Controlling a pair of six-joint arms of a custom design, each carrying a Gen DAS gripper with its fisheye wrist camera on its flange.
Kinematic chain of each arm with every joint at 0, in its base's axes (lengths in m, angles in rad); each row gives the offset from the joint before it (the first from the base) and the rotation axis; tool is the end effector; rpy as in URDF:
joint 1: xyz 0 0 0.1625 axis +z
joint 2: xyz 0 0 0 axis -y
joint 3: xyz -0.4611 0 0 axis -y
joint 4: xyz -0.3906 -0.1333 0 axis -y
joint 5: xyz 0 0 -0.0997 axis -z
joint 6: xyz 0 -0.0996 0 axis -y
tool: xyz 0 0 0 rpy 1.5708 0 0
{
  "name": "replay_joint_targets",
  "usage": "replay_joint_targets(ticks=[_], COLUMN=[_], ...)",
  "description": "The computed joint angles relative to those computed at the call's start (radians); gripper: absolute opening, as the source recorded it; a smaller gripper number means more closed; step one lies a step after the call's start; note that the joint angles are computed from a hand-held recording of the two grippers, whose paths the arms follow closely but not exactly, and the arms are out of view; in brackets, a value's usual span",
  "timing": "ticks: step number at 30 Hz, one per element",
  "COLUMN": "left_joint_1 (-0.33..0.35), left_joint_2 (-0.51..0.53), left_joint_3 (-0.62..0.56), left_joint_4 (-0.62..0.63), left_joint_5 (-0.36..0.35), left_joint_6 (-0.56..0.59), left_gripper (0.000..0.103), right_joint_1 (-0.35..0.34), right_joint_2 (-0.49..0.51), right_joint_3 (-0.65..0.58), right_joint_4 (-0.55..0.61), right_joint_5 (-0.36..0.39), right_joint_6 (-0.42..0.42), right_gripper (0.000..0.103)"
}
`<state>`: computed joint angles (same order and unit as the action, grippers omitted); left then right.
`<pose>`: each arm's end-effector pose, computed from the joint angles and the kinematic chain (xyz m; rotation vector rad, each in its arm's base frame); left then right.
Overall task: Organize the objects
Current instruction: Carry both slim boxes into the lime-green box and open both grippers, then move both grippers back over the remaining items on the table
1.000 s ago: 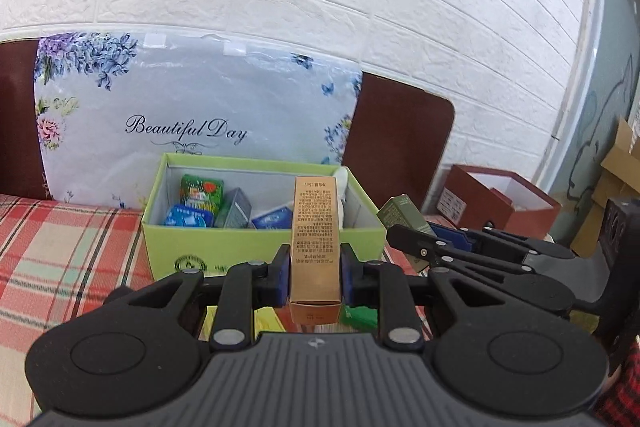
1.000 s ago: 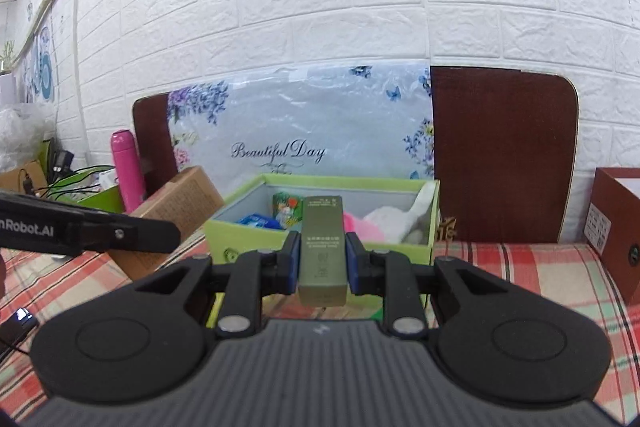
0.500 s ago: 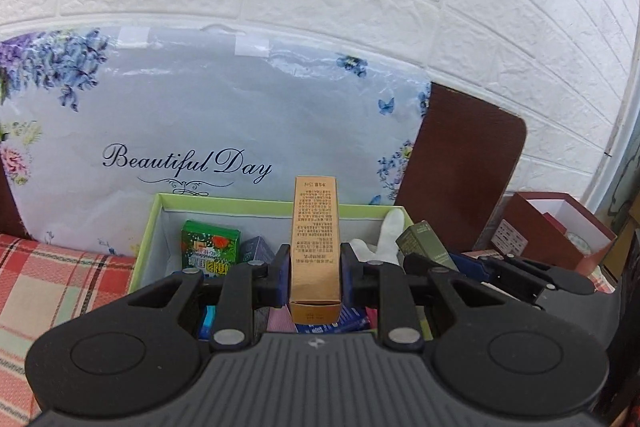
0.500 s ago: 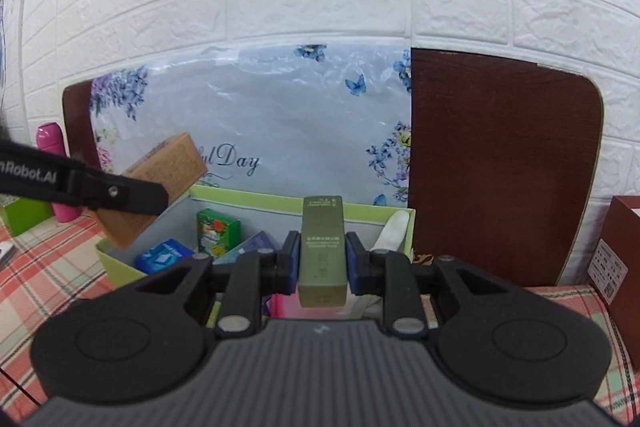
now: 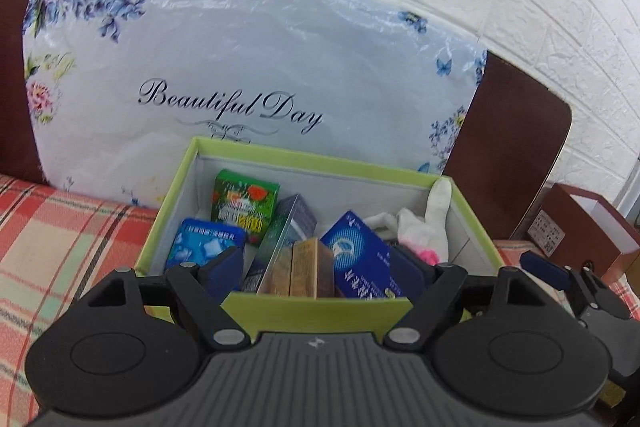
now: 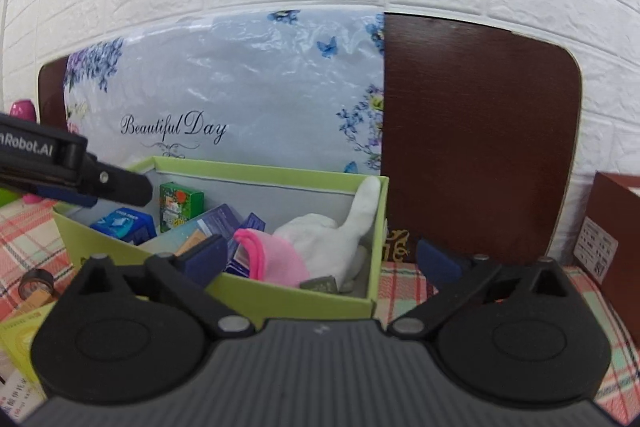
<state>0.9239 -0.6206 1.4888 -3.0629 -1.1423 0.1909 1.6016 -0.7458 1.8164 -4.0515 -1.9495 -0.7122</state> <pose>-0.3195 -0.7128 0.1173 0.9262 2.5465 -0.9821 0.1159 -0.6301 0.2162 0.4093 -1.9220 1.4314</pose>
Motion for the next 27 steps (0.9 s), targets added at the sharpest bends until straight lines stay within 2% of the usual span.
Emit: replay_joint_targets(ticks=[5,12,20,27], left_joint_1=[-0.024,-0.083,-0.107,-0.107], left_joint_2=[-0.055,-0.118,-0.185,-0.248], left_joint_3=[0.078,0.180,0.289,0.403], left_joint_4=[-0.033,-0.069,-0.078,-0.089], left_joint_5=[-0.006,0.098,0.107,0.118], left_joint_6=[-0.013,0.024,-0.029,-0.109], left_gripper=[0.083,0.084,0.084,0.084], right_joint_1=[0.021,0.057,0.088,0.092], right_joint_2=[-0.042,-0.104,-0.135,-0.134], right_joint_3=[0.045,0.152,0.267,0.360], right_joint_4=[0.008,-0.044,-0.115,-0.156], right_joint_5=[-0.018,-0.014,-0.025,-0.028], right_joint_6=[0.034,0.059,0.090,0.155], right_gripper=[0.103,0.103,0.103,0.103])
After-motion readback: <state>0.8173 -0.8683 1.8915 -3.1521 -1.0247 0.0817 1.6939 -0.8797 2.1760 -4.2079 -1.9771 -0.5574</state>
